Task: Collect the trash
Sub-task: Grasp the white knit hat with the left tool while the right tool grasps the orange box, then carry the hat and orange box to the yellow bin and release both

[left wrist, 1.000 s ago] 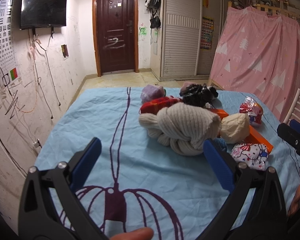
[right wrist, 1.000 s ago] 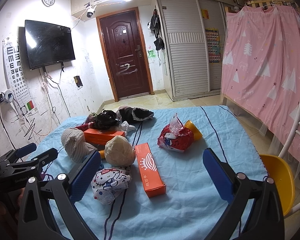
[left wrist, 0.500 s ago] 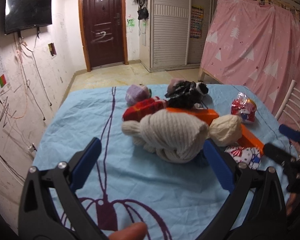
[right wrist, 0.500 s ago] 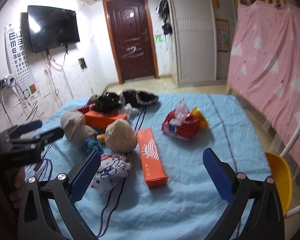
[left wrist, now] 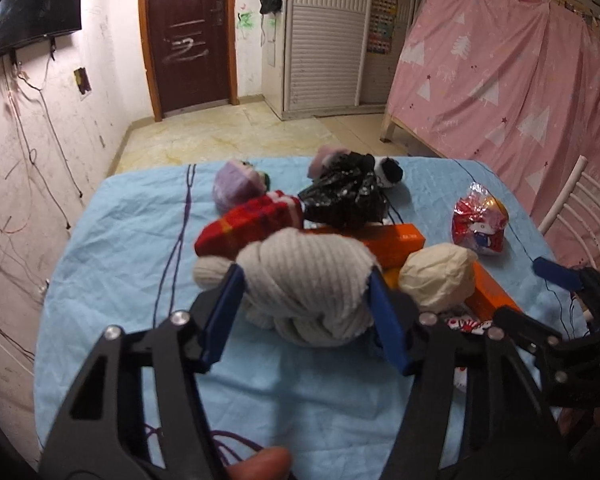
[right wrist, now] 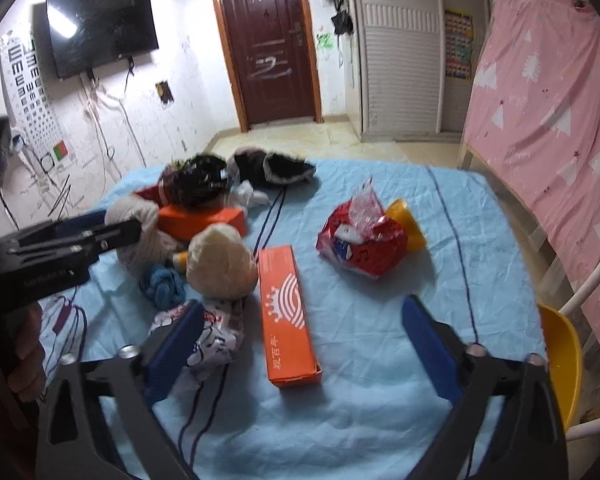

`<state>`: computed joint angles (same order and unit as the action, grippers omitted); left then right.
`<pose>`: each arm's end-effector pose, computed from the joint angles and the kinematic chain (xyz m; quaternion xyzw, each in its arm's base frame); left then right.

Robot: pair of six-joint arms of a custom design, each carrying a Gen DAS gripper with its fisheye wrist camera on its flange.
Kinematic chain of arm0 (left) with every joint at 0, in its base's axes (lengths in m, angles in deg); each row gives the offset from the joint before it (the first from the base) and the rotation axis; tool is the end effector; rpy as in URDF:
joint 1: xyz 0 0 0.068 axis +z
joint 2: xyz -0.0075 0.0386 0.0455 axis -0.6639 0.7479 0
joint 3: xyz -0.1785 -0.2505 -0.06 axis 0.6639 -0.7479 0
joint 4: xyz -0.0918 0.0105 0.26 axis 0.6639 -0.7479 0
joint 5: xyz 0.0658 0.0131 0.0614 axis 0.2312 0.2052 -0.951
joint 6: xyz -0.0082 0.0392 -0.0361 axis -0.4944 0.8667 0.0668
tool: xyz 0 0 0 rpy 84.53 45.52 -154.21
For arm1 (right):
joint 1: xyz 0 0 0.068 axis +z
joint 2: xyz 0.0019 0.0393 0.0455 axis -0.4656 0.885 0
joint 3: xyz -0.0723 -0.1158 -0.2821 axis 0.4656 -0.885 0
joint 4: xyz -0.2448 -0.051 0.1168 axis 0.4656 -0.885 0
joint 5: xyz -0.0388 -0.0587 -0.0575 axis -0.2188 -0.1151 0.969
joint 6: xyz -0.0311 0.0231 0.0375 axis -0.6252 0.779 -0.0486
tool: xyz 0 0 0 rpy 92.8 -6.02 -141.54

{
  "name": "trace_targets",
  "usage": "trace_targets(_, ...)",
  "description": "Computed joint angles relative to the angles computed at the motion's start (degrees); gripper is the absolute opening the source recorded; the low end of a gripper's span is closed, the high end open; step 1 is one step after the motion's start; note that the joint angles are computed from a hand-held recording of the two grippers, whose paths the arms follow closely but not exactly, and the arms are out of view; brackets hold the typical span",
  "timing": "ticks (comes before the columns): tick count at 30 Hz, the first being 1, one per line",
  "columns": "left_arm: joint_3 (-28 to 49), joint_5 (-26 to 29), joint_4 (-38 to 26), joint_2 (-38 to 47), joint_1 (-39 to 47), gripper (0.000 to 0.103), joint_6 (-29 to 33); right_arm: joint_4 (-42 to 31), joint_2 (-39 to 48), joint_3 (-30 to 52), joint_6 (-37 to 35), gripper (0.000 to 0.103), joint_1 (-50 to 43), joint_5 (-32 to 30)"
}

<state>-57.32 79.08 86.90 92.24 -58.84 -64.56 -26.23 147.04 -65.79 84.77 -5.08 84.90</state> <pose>0.2238 -0.0706 0.1454 0.1228 0.9144 -0.0789 0.3775 0.1692 0.0665 0.1089 -0.0420 0.9210 0.0759 0.3799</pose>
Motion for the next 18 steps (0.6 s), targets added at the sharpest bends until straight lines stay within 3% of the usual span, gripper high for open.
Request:
trace_targets(3,-0.57,0.76,-0.60,-1.28,0.59,0.051,-0.02,-0.12,3.20,0.97,-1.18,0.048,-1.76,-2.76)
trace_targets(8,-1.14,2.24,-1.46,-3.00,1.95,0.047,0.05,1.04,7.00,1.39,-3.14,0.019,-3.41,-5.52)
trace_targets(14,-3.08,2.92,-4.90,-10.97,1.80,0.046,0.39,3.25,-0.25,-2.66,-2.45,0.017,-5.22,-8.14)
trace_targets(18,-3.15,0.48,-9.34,-18.54,-1.39,0.046,-0.19,-0.24,-8.77,-4.12,-3.01,0.017,-9.14,-13.03)
